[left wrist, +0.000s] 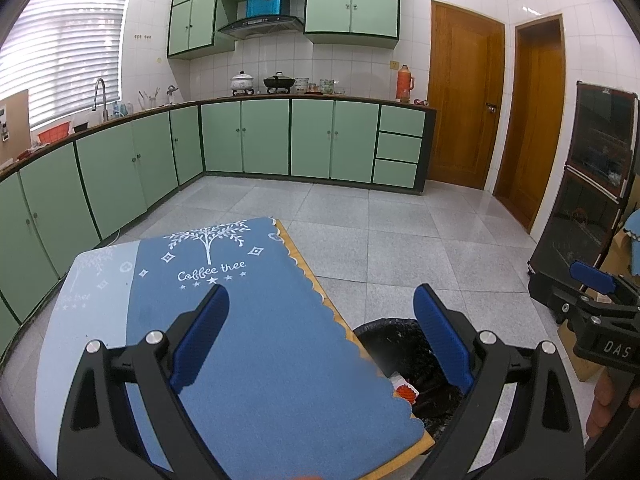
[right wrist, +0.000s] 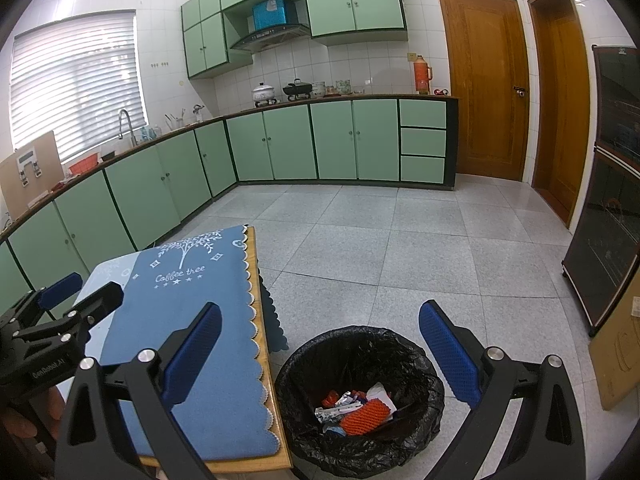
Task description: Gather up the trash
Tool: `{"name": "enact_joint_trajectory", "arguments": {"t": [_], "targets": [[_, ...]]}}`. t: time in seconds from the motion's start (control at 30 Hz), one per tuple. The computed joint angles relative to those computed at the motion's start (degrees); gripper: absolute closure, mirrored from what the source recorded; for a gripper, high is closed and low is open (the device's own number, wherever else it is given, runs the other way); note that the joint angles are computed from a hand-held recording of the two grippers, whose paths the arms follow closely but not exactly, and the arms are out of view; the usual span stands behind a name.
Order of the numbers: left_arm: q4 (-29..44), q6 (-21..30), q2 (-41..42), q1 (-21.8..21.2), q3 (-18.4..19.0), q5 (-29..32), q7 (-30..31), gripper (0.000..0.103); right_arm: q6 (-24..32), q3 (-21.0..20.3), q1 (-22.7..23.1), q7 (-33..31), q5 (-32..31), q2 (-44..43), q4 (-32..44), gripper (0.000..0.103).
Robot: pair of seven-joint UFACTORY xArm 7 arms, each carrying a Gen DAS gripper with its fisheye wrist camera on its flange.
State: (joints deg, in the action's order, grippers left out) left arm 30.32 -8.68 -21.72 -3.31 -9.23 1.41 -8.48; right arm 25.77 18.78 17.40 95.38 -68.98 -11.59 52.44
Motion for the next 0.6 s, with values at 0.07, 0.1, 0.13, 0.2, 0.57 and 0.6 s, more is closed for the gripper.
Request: {"name": "enact_joint_trajectory", "arguments": {"t": [0.07, 0.1, 0.13, 0.2, 0.57, 0.6], "targets": [[0.4, -0.1, 0.6, 0.8, -1.0, -0.1, -0.3, 0.012, 0.0, 0.0, 0.0, 0.0, 0.0, 0.1, 0.1, 0.006], [0.3, -0.2, 0.6, 0.5, -0.6, 0.0, -0.3, 0.012, 0.0, 0.0, 0.0, 0.0, 0.0, 0.0, 0.0, 0.006], [0.5, -0.1, 0.6, 1.2, -1.3, 0.0, -0.5, 0.013, 0.0, 0.0, 0.0, 0.0, 0.0, 0.0, 0.0, 0.006], [0.5, -0.1, 0.7, 1.4, -1.6, 0.1, -0.6, 0.013, 0.0, -0.1, 0.0, -0.1, 0.0, 0.0, 0.0, 0.006], [0.5, -0.2, 0.7, 2.0, -2.1, 0.3, -1.0, 0.013, -0.1, -0.1, 0.0, -0.2, 0.1, -0.1, -0.1, 0.006], [0.4, -0.3, 0.6, 1.8, -1.8, 0.4, -0.9, 0.013, -0.1, -0.1, 0.0, -0.2, 0.1, -0.1, -0.1, 0.006]]}}
